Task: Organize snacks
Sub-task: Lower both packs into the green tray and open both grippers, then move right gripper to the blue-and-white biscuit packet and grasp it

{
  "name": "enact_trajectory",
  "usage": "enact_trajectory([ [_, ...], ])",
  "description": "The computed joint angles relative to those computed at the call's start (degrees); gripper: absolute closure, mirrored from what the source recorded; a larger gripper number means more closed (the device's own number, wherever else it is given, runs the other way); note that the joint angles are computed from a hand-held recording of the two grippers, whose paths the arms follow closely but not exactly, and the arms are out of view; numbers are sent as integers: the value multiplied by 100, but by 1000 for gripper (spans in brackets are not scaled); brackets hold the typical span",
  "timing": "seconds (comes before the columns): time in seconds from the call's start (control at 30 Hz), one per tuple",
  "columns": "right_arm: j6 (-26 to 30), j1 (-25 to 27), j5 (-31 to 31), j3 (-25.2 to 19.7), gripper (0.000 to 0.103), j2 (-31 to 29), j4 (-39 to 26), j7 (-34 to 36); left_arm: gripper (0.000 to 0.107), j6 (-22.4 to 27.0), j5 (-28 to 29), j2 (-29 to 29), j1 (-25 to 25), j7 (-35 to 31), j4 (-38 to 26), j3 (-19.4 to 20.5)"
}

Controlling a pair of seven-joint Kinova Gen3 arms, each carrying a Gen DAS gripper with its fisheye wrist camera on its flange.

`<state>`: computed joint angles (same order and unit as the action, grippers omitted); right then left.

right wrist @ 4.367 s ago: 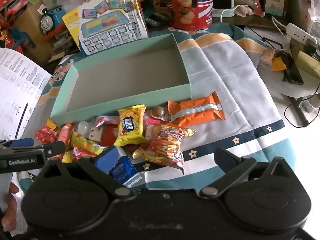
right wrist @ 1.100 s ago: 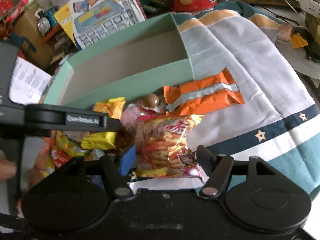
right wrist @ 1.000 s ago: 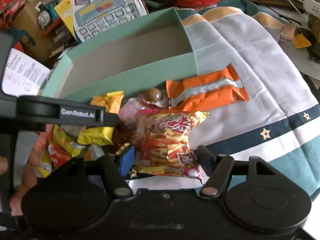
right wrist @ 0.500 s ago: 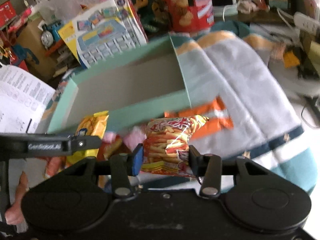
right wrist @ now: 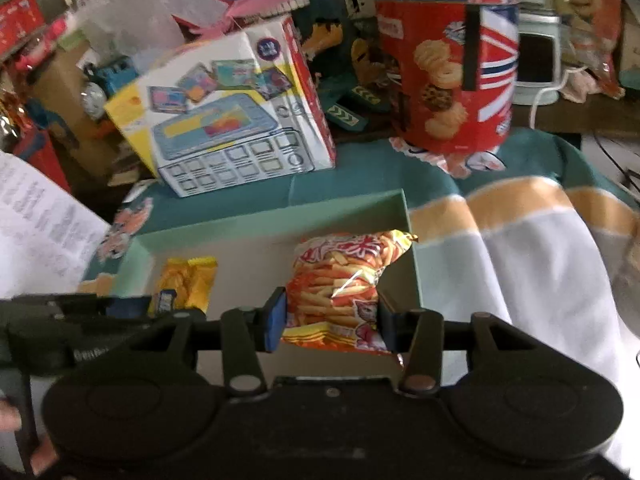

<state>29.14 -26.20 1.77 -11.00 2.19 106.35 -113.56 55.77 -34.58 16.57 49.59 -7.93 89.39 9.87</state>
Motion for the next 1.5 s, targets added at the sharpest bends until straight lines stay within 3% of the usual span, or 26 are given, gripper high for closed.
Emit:
enact_trajectory([
  [0.17, 56, 108, -325, 75, 57, 674, -480, 569, 58, -581, 325, 349, -370, -235, -33, -150],
  [0.33, 29, 311, -674, 33, 53, 1054, -849, 1139, 58, -727, 410, 662, -346, -486, -307, -347],
  [0.4, 20, 349, -784, 52, 35, 1042, -883, 1224, 50, -620, 408, 807, -276, -561, -496, -433],
  [0.43, -67, 334, -812, 88, 15, 993, -838, 1165, 31, -427, 406, 905, -221, -622, -658, -467],
  [0.47, -247, 334, -849, 99, 3, 883, -703, 1133, 18, -257, 331, 971, -110, -616, -766, -528],
  [0.5, -446, 317, -845, 123, 0, 774, -561, 1072, 15, -160, 214, 983, 14, -565, -793, -595],
  [0.83, -455, 290, -702, 148, 0, 47, 85, 771, 5, 484, 78, 613, 343, -226, -710, -457],
  [1.17, -357, 349, -721, -100, 0, -1463, 1199, 480, 5, 1147, -263, 131, 1018, 619, -396, 109],
  [1.27, -325, 218, -974, -64, 0, -1882, 1596, 478, 5, 1296, -271, 30, 1231, 943, -222, 304],
  [1.5, -287, 49, -1222, -599, 0, -2452, 2365, -15, 5, 1590, -153, -182, 1677, 1796, 302, 714],
])
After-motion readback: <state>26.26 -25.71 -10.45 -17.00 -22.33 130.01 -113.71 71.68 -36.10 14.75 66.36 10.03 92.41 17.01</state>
